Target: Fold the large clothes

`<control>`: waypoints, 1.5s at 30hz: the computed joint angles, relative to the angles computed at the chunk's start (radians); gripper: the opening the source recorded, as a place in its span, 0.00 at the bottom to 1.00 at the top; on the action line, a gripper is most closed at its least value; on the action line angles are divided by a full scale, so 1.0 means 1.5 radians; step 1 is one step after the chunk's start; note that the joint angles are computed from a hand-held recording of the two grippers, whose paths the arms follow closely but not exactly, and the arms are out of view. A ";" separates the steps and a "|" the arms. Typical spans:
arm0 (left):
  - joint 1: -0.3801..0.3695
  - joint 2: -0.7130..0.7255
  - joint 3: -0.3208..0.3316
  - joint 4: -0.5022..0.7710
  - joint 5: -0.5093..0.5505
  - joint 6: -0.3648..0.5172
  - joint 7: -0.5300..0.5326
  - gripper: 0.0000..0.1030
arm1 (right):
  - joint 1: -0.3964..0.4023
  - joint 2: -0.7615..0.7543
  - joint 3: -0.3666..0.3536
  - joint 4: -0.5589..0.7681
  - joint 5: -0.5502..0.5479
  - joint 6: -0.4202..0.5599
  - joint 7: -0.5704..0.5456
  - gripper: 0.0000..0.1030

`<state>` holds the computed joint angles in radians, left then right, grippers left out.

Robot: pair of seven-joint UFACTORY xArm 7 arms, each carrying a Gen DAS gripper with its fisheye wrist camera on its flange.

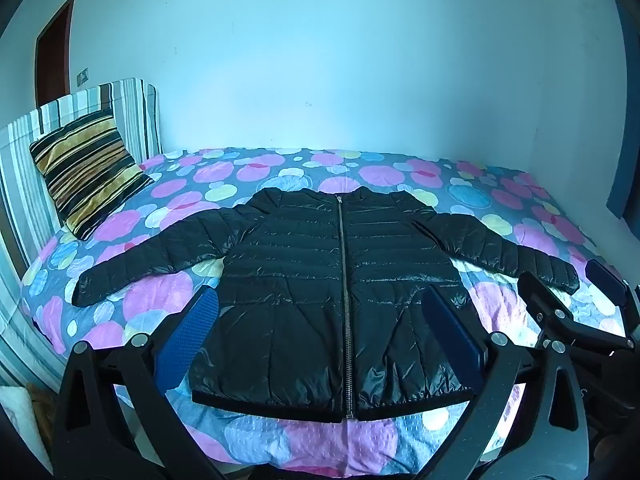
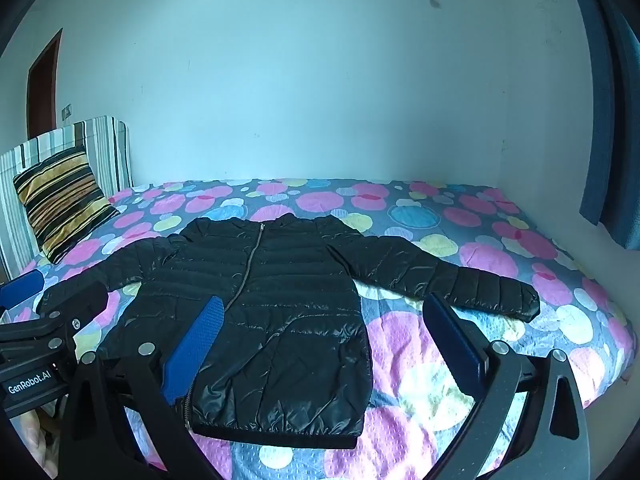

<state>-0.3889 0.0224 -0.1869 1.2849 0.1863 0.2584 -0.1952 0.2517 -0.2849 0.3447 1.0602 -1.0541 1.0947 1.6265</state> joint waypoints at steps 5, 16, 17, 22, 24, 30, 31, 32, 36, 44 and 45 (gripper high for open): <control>0.000 -0.003 0.000 -0.003 -0.010 0.000 0.005 0.98 | 0.001 0.003 0.000 0.001 -0.003 0.000 0.000 0.96; 0.001 0.002 0.001 -0.003 -0.016 0.003 0.010 0.98 | 0.003 0.002 -0.003 -0.001 -0.002 0.001 -0.002 0.96; 0.001 0.002 0.001 -0.004 -0.015 0.003 0.010 0.98 | 0.002 0.004 -0.003 -0.001 -0.003 0.000 -0.002 0.96; 0.001 0.003 0.001 -0.004 -0.018 0.003 0.013 0.98 | 0.002 0.003 -0.003 -0.002 -0.002 0.000 -0.003 0.96; 0.001 0.005 0.001 -0.001 -0.020 0.005 0.016 0.98 | 0.002 0.004 -0.004 -0.002 -0.002 -0.001 -0.003 0.96; 0.001 0.011 0.003 -0.005 -0.020 -0.003 0.017 0.98 | 0.002 0.004 -0.003 -0.003 -0.004 -0.001 -0.003 0.96; 0.001 0.011 0.003 -0.005 -0.021 -0.004 0.019 0.98 | 0.003 0.004 -0.003 -0.003 -0.002 0.000 -0.003 0.96; 0.001 0.012 0.004 -0.006 -0.020 -0.004 0.018 0.98 | 0.003 0.000 -0.005 -0.007 -0.001 -0.003 -0.004 0.96; 0.000 0.012 0.004 -0.004 -0.019 -0.002 0.017 0.98 | 0.000 0.002 -0.004 -0.005 -0.001 -0.003 -0.005 0.96; 0.000 0.012 0.004 -0.002 -0.018 0.001 0.015 0.98 | 0.000 0.005 -0.001 -0.002 -0.001 0.000 -0.005 0.96; 0.000 0.013 0.004 -0.002 -0.019 0.001 0.017 0.98 | 0.000 0.005 -0.003 -0.004 -0.002 -0.002 -0.003 0.96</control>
